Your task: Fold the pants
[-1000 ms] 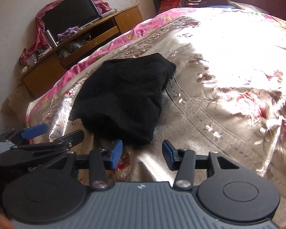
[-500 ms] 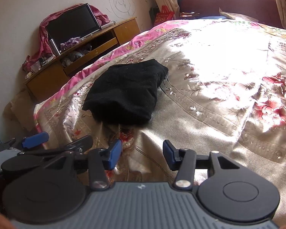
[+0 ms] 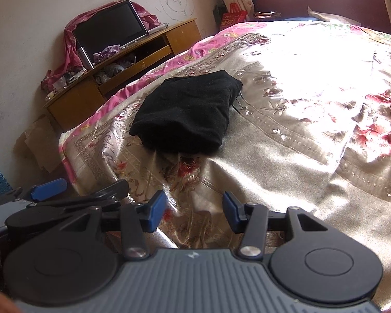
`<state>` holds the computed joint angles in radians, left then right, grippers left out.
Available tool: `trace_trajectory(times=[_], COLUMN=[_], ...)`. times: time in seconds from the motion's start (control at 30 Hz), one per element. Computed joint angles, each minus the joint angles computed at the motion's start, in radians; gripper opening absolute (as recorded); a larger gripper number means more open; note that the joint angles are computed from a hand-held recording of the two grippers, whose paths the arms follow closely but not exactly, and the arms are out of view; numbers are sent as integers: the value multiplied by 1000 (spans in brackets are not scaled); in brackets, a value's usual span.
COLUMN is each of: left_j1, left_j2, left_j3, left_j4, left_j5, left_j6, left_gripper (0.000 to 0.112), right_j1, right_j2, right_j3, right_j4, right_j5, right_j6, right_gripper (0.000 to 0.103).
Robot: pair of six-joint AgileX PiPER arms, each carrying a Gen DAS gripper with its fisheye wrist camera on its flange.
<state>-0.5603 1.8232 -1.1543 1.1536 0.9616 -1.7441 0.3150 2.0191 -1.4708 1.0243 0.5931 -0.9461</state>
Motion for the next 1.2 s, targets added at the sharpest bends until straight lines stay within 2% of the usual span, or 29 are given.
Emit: trace_trajectory(times=[0.27, 0.53, 1.2], left_j1=[-16, -21, -54], left_j2=[-9, 0, -9], left_j3=[17, 23, 30], left_j4=[-29, -62, -57], left_j5=[21, 7, 40], left_j6=[2, 7, 0], left_gripper=[103, 103, 103], right_j1=[2, -4, -10], right_j2=[-16, -19, -52], right_j3=[40, 62, 114], right_j4=[19, -1, 34], right_j5=[-1, 1, -7], right_j6=[-25, -10, -57], right_gripper=[50, 50, 50])
